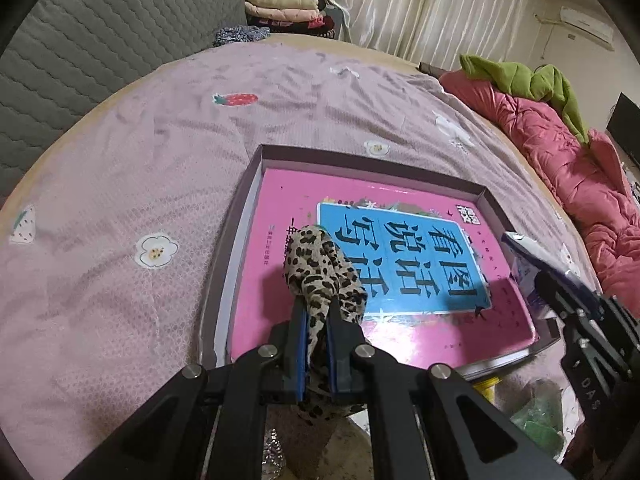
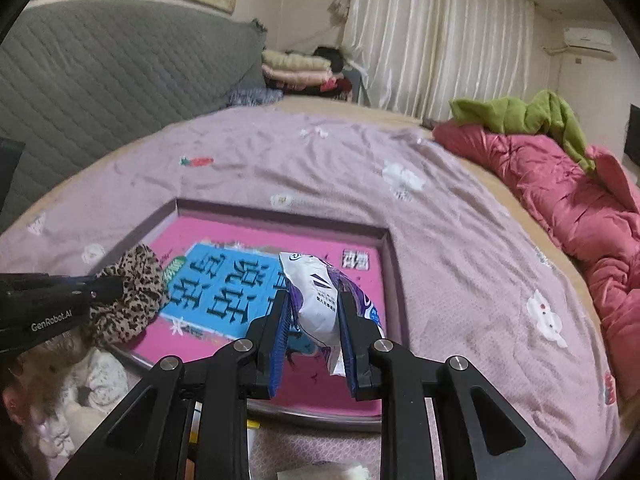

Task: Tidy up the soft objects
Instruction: 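Carry the scrunchie with the left gripper while the right carries the wipes packet over the tray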

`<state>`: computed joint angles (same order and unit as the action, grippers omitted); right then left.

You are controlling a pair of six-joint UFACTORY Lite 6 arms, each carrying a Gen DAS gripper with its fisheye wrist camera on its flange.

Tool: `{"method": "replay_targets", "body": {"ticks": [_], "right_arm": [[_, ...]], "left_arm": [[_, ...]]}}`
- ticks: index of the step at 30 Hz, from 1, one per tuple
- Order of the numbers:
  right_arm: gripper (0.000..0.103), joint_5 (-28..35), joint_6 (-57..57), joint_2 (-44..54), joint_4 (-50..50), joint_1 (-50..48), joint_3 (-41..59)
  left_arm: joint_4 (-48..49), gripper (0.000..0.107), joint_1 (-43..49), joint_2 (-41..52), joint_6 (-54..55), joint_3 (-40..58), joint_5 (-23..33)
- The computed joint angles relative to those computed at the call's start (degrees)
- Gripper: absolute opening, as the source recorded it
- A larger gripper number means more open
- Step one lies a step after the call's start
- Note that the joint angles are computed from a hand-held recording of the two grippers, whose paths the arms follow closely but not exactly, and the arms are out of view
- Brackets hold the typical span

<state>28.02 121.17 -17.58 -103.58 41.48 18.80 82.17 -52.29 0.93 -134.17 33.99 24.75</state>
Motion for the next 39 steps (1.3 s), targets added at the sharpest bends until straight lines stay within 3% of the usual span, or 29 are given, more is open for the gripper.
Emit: {"method": "replay_targets", "body": {"ticks": [11, 31, 36, 39], "right_arm": [[0.025, -10.4, 10.6, 3.8, -12.3, -8.1, 0.2], [0.036, -16.5, 13.2, 7.8, -16.6, -10.0, 2.7], [0.045, -18.9, 24.9, 7.2, -28.3, -11.9, 2.3], [0.048, -19.2, 25.7, 6.8, -29.1, -12.2, 1.9]], "left_arm": [[1.4, 0.008, 2.0, 0.6, -0.5, -0.1, -3.4], [-0.6, 0.008, 2.0, 1.0, 0.7, 0.5, -3.4], [-0.3, 0.008, 2.6, 0.4, 0.7, -0.1, -3.8], [-1.3, 0.008, 2.9, 0.1, 2.0, -0.1, -4.0]]}}
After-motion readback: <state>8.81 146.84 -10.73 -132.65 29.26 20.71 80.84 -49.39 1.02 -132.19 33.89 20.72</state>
